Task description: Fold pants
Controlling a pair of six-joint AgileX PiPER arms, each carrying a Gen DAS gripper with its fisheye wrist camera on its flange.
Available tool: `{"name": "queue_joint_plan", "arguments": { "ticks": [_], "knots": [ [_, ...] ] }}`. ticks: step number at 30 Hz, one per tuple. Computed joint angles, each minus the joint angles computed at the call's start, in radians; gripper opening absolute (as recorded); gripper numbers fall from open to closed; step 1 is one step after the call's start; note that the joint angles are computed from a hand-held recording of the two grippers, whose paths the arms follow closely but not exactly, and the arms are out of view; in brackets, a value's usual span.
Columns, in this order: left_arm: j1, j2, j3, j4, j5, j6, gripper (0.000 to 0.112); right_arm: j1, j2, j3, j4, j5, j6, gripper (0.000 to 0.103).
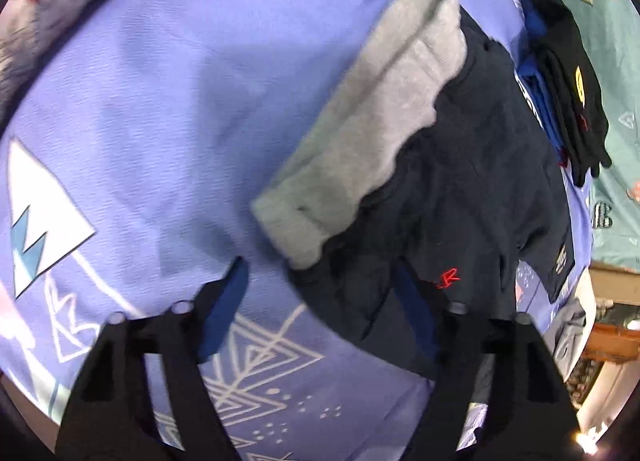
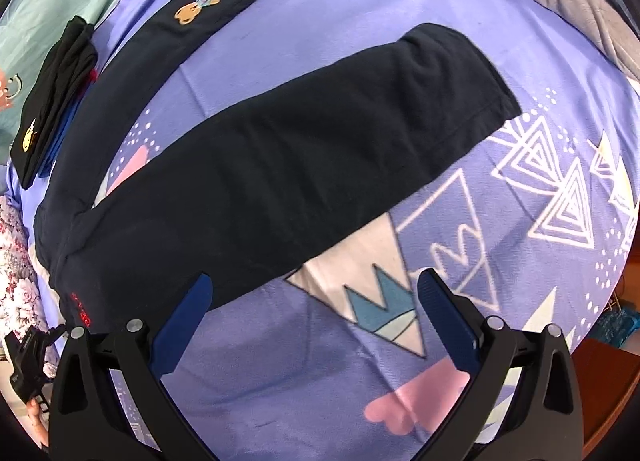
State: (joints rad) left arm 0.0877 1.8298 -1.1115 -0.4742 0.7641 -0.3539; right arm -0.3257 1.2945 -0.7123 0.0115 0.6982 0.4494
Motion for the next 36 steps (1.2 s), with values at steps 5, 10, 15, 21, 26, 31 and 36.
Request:
{"name": "queue_joint_plan", "arguments": {
  "ticks": [5,10,15,21,26,31,36],
  "knots": [
    [-0.002,0.029,-0.019,-0.036,0.007,0.029,0.014,-0.122,-0.022,0.008,-0.141,-0.038,-0.022,0.102],
    [-0.022,0.003,-0.016,0.022,0.013,0.030,0.012,-0.448,0.066,-0.035,0.055,-0.106,-0.298,0.102],
    [-0.007,0.002,-0.012,-0.040,0.004,0.041,0.012,-0.585,0.209,-0.101,0.338,-0.123,-0.554,0.086],
    [-0.020,0.003,0.008,-0.051,-0.039,0.030,0.011,-0.542,0.274,-0.175,0.313,-0.126,-0.540,0.020],
    [-0.013,-0.086,-0.024,-0.012,-0.043,-0.022,0.009,-0.587,0.219,-0.270,0.448,0.004,-0.632,0.008],
    [-0.032,-0.271,-0.054,0.140,0.025,-0.124,0.009,-0.618,0.090,-0.393,0.506,0.144,-0.736,0.007],
    [-0.043,-0.455,0.077,0.226,0.062,-0.183,0.009,-0.685,0.031,-0.360,0.407,0.255,-0.826,0.006]
  ]
}}
